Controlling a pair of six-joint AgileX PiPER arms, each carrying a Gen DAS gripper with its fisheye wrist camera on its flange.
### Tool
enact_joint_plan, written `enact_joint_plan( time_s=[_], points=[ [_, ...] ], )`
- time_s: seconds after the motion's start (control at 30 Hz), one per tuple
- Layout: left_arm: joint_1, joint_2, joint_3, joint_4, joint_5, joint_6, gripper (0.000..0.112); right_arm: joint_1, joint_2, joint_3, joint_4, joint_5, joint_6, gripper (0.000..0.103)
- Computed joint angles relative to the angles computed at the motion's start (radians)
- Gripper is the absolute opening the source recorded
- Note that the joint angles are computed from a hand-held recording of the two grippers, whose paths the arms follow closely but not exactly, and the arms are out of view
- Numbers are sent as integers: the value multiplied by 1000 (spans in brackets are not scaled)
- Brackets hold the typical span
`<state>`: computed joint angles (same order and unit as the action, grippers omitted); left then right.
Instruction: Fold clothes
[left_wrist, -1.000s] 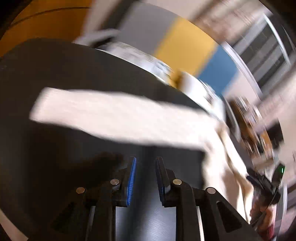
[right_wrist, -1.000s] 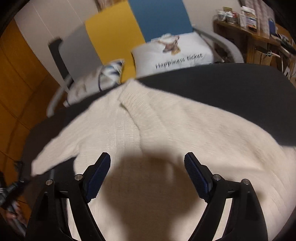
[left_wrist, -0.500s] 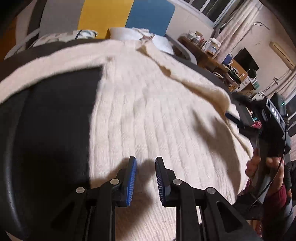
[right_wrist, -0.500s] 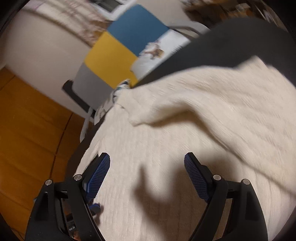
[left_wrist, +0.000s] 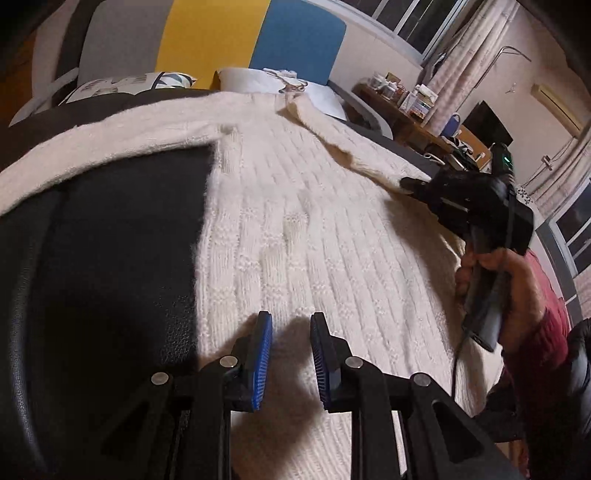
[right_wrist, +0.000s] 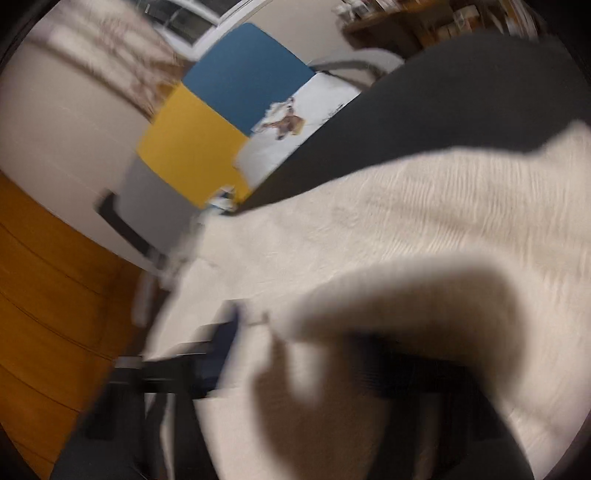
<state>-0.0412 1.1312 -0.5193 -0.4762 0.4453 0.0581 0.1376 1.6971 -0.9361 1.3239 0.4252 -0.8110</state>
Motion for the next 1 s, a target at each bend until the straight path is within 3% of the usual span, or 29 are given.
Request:
enact_joint_plan(
  time_s=[0.1, 0.23, 0.43, 0.6, 0.7, 0.83, 1.0],
  points=[
    [53, 1, 9, -128, 23, 131, 21, 24, -45, -35, -178, -49, 98, 6],
    [64, 19, -17, -115, 56, 123, 21, -10, -104, -76, -234, -59, 89, 6],
    [136, 142, -190, -182, 155, 249, 21, -182, 79, -301, -316, 77, 236, 6],
    [172, 406, -514, -264, 238, 326, 21, -238, 254, -511, -353, 219, 347, 6],
    [187, 601, -738, -228, 261, 213, 21, -238, 315, -587, -357, 267, 381, 6],
    [256, 856, -1042, -382, 396, 158, 23, -257, 381, -656, -372, 316, 391, 10],
    [239, 1117, -1437, -360, 553, -38, 27, -294, 472, -776, -362, 407, 375, 11]
  ],
)
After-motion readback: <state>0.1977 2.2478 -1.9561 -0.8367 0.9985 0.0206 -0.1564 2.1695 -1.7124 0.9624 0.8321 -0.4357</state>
